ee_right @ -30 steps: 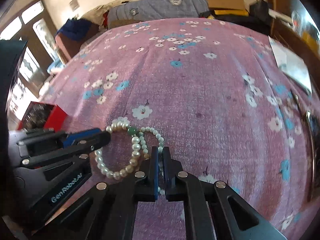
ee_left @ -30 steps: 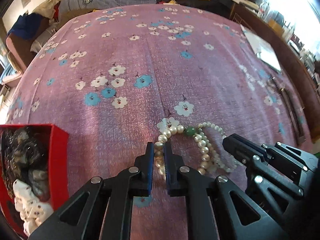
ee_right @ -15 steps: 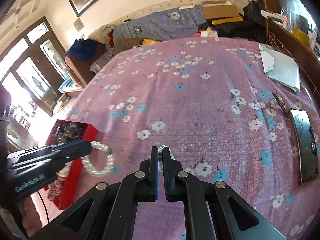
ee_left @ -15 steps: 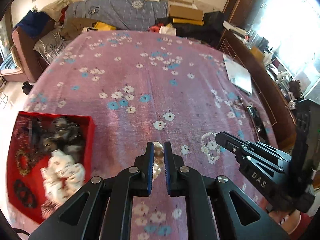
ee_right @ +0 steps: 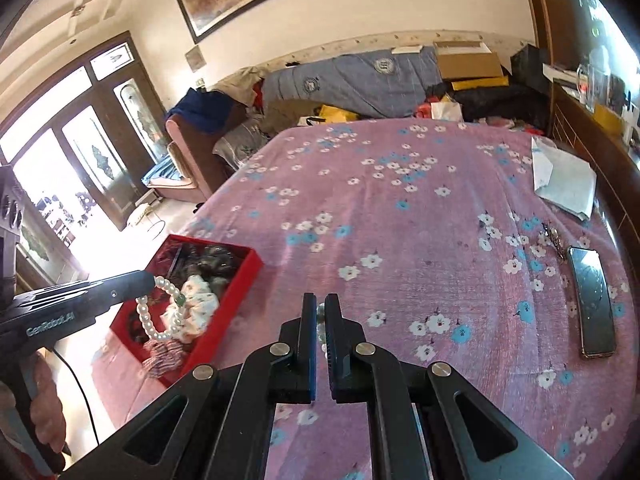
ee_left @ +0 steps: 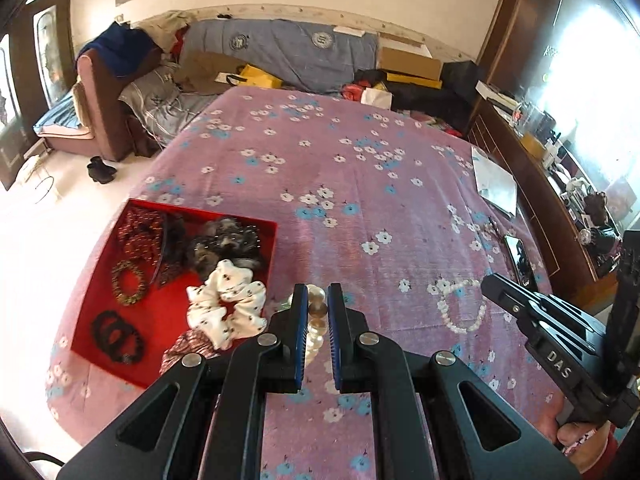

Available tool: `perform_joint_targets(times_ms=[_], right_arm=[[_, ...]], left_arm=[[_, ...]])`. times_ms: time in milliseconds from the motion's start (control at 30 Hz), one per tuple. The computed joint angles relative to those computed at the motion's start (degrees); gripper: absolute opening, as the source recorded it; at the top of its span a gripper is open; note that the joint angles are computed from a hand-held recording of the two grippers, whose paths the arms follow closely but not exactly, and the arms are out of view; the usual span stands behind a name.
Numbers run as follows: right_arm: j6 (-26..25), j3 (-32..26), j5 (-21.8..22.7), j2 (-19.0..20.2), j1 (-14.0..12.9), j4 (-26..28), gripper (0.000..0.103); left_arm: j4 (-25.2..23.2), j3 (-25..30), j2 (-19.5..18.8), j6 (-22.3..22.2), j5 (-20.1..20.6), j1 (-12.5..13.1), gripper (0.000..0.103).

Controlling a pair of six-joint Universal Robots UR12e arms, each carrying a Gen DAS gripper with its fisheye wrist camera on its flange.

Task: Organize jewelry
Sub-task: 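Grasp the green-bead pearl bracelet with the left gripper while the right grasps the white pearl bracelet, then lower both pearl bracelets into the red tray and open both grippers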

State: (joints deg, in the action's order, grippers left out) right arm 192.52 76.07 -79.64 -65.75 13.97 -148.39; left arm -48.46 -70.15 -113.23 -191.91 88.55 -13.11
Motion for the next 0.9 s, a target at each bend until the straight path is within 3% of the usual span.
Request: perform_joint_targets(times_ms=[467,900], right_arm=[[-1.12,3.24,0.65,-3.05,1.55,-1.53,0.005],[-4.58,1.89,2.79,-2.71,3.57,-2.39,0.005]], left_arm=[[3.64,-5.86,4.59,1.97,11.73,-2.24,0.009],[3.07,-9.26,7.50,0.58,17.79,-1.48,0.009]])
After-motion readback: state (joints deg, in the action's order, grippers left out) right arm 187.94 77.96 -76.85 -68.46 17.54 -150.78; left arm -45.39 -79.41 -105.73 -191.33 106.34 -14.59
